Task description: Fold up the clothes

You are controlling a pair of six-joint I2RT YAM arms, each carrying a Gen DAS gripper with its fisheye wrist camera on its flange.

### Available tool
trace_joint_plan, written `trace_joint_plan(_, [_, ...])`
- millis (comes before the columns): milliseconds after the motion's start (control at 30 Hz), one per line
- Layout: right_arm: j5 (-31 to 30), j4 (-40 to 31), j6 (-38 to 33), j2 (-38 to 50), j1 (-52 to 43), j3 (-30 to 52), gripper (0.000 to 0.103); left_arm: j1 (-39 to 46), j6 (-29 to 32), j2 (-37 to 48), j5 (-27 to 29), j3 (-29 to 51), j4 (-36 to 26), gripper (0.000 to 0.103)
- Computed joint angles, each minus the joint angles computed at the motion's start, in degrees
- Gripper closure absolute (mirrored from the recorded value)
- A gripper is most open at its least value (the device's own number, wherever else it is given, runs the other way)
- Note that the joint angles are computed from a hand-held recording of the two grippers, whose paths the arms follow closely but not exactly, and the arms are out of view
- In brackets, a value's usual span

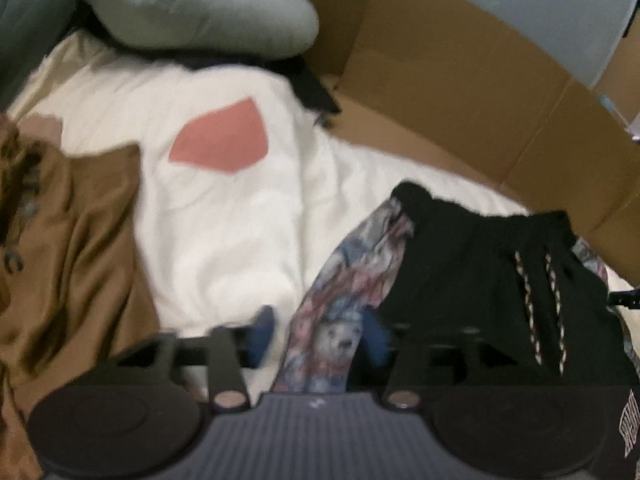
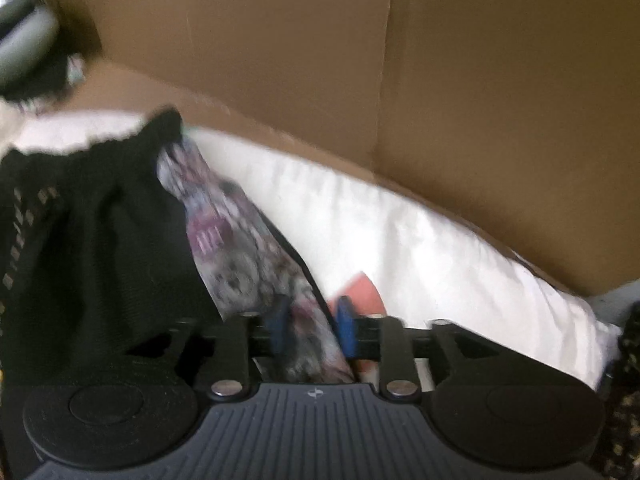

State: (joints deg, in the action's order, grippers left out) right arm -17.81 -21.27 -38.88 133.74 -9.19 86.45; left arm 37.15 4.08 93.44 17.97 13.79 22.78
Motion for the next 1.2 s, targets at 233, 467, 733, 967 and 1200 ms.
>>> trace_joint_plan(233, [-1.76, 1.13, 2.0, 2.98, 2.15, 3.21, 0.06, -4.81, 0.07, 5.26, -2.21, 3.28, 3.01, 0.049])
trace_joint_plan(467, [-1.61, 0.19, 0.85, 5.78, 3.69, 7.1, 0.06, -7.68, 1.33, 8.76, -3.08, 6.99, 2.01, 0.049])
trace_joint_plan(733, [-1.24, -10.19, -3.15, 8.25, 3.7, 13.87, 0.092, -8.35, 2.21, 8.8, -1.96, 9.43, -2.22, 0.097])
trace_joint_plan(967, [2.38, -2.03, -5.2, 2.75, 4.8, 5.62, 0.101, -7.8, 4.49, 2.1, -3.56, 7.53, -2.01, 0.098])
trace_joint_plan(1200, [6.2, 5.05, -4.41, 0.92, 5.33, 1.61, 0.101, -9.03, 5.41, 4.34, -6.22, 9.86, 0.81, 0.098])
